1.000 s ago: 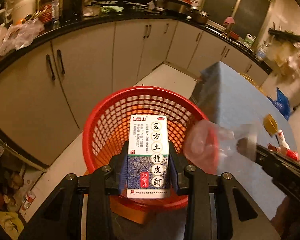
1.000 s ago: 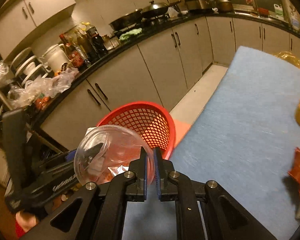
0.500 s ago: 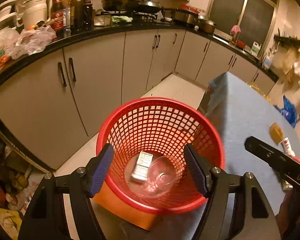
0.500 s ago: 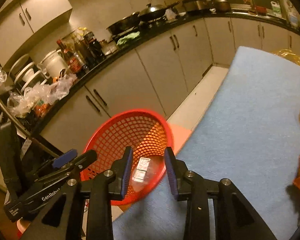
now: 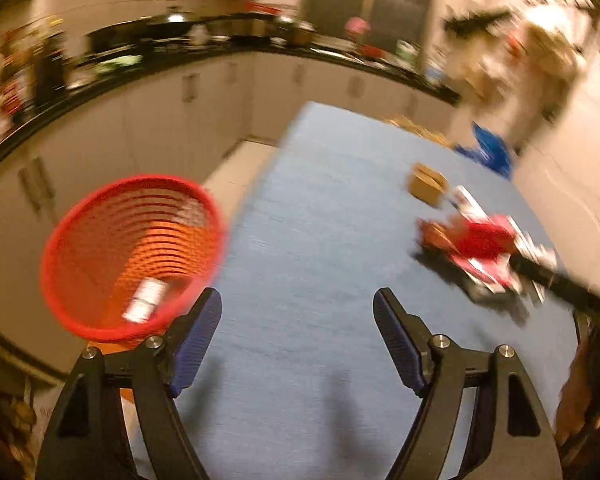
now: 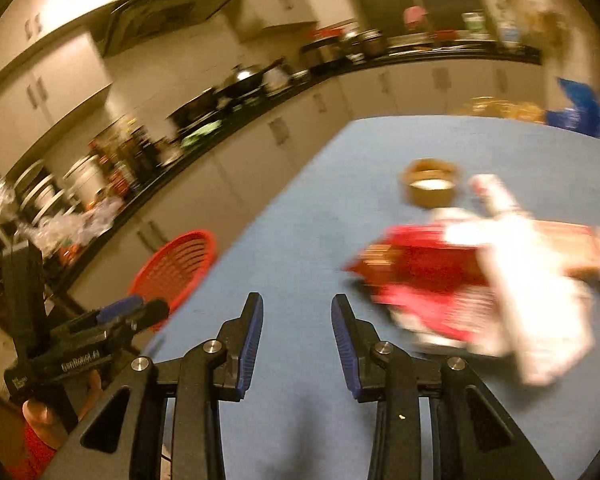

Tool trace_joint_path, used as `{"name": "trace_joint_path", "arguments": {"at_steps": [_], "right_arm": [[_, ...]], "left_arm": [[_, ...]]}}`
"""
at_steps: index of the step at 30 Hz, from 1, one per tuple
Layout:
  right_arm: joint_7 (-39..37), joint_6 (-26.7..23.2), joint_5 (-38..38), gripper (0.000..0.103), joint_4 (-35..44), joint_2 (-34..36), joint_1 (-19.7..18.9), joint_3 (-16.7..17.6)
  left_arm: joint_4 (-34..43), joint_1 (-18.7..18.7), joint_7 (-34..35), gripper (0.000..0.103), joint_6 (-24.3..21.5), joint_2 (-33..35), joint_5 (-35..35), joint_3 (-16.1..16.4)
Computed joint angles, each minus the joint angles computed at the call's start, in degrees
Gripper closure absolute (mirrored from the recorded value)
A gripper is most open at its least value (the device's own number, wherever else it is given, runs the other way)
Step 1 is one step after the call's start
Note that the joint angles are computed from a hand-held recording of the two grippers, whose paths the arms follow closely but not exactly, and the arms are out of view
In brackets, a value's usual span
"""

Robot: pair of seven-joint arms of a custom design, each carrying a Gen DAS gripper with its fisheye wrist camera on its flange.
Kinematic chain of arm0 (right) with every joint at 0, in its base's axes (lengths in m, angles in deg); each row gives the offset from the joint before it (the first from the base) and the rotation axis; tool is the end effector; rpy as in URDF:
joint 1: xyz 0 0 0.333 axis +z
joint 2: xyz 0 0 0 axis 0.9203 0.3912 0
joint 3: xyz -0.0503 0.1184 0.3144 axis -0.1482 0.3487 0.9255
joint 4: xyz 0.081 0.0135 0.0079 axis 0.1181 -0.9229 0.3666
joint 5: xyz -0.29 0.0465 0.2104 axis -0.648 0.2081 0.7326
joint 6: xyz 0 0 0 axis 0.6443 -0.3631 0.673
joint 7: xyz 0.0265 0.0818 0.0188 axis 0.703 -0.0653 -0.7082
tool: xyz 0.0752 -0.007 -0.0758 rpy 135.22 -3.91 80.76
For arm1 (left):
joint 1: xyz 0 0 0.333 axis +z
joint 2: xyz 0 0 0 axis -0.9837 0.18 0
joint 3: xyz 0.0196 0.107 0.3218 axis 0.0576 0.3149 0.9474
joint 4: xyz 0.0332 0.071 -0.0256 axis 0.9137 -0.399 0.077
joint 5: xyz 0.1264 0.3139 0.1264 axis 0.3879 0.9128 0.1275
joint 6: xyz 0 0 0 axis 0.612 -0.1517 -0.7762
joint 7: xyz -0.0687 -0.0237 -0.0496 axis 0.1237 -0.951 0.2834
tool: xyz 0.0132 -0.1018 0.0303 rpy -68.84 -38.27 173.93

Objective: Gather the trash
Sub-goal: 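Carry both held items to the red basket and open both tools, then grasp the long white medicine box with the right tool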

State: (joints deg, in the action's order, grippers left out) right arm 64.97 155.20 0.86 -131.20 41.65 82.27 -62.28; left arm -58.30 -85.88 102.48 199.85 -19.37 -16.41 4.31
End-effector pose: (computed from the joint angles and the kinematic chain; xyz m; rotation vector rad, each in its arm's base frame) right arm 0.6159 0.2608 0.5039 -1.8073 1.2674 -0.1737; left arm 0.5203 -0.1811 0.5200 -2.0024 1.5530 -0.8119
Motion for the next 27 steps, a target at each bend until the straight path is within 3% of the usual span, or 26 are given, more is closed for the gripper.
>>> {"name": "trace_joint_path", "arguments": {"at_steps": [2,4,5,7,11,19,22,24,26,27], "right_arm": [[2.35,4.09,-2.49,0.041,-2.81,-1.75,0.49,-2.76],[8.75,8.63,-9.58,0.029,-5.53,-2.76,2.4,-7.57],[13.02,9.65,-14.21,0.028,-6.33,-2.82,4.05,-10.7],[16.81,7.57,-19.12,0.026,-5.75,-2.19,4.11,-12.9],[16.04,3.6,-21.57,0.022,-2.11,0.44,0.18,-9.12],[17.97,-0.13,-30.36,0.017,4.67,6.21,1.09,-9.65],[19.14,-0.37,-32.14,0.018,5.01,6.69,1.52,-9.92],[18.67,0.95,-31.94,0.027,3.39,5.83,1.04,-9.11],[16.15,1.72,-29.94,0.05,2.04,4.93,-0.83,-6.55],[14.73,1.32,-28.1,0.057,1.49,4.44,-2.02,-5.0]], "left_arm": [[2.55,-1.23,3.72,0.026,-0.97,2.4,-2.16,-0.95],[5.04,-2.52,7.66,0.026,-1.54,4.89,-4.57,-1.6],[5.89,-3.33,8.16,0.026,-2.02,5.78,-4.72,-1.7],[8.54,-4.68,11.16,0.025,-3.46,8.1,-6.46,-2.11],[12.48,-7.15,14.8,0.025,-5.69,11.1,-8.72,-2.09],[14.07,-9.23,15.35,0.025,-7.75,11.88,-8.57,-0.95],[14.37,-9.27,15.21,0.025,-8.6,12.19,-8.69,-0.7],[14.15,-9.0,15.32,0.025,-8.58,12.13,-9.28,-0.67],[13.59,-8.67,15.42,0.025,-8.13,11.78,-9.83,-0.63],[13.42,-8.59,15.29,0.025,-8.13,11.61,-9.91,-0.57]]}}
